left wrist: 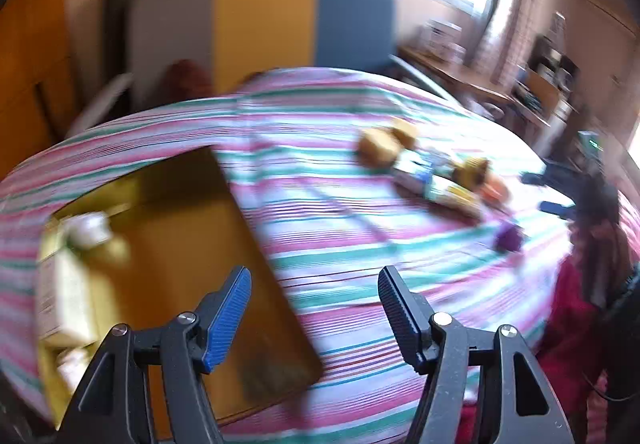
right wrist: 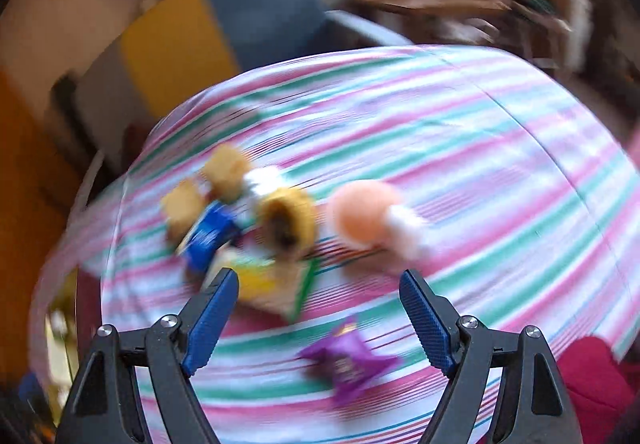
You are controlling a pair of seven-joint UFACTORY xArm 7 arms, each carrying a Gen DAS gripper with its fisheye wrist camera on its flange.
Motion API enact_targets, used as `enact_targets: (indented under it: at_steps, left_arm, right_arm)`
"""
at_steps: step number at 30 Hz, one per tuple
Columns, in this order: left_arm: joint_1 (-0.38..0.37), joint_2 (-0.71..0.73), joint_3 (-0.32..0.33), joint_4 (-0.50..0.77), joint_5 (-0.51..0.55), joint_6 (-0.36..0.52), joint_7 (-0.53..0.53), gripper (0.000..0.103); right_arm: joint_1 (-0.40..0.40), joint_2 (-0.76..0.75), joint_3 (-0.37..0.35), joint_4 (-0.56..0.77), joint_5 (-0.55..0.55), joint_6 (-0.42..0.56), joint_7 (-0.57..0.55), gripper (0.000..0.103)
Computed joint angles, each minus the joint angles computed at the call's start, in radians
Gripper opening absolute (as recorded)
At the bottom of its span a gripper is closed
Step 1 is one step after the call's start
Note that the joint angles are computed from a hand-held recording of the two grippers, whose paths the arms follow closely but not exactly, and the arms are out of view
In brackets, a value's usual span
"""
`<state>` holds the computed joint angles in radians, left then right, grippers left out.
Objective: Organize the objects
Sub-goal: 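Move both tools back toward the remaining items on the cloth, then grasp the purple candy with the left tool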
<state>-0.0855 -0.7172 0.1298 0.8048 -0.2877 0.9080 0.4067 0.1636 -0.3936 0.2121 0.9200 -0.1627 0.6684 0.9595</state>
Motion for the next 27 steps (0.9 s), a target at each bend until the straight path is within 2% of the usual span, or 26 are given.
enact_targets:
  at_steps: [3,7,11,14,17,22,27]
  left_arm:
    - [-0.078,0.051,-0.028,0.023,-0.053,0.021,0.025,0.066]
    - [-0.173,0.131,-0.068,0.059,-0.126,0.019,0.079,0.064]
    - [-0.253,0.22,-0.12,0.099,-0.188,-0.009,0.142,0.064]
    - [-0.277,0.295,-0.149,0.149,-0.212,0.014,0.144,0.066]
    - [-0.288,0.375,-0.182,0.208,-0.252,0.036,0.105,0.066]
    - [-0.301,0.472,-0.245,0.254,-0.247,-0.033,0.071,0.074]
    - [-0.311,0.555,-0.289,0.293,-0.186,-0.076,0.006,0.073]
  right_arm:
    - [-0.007,-0.024,-0.043,-0.046,0.08,-0.023,0.051,0.083]
    - [-0.037,-0.056,-0.039,-0.072,0.086,-0.035,0.098,0.083]
    - [-0.031,-0.064,-0.054,-0.082,0.118,-0.052,0.088,0.083]
    - [-0.028,-0.074,-0.058,-0.094,0.136,-0.065,0.076,0.083]
    - [-0.032,-0.087,-0.062,-0.111,0.152,-0.086,0.077,0.083]
    - [-0.039,-0.104,-0.074,-0.138,0.187,-0.121,0.087,0.084]
    - [-0.038,-0.111,-0.081,-0.155,0.213,-0.149,0.086,0.084]
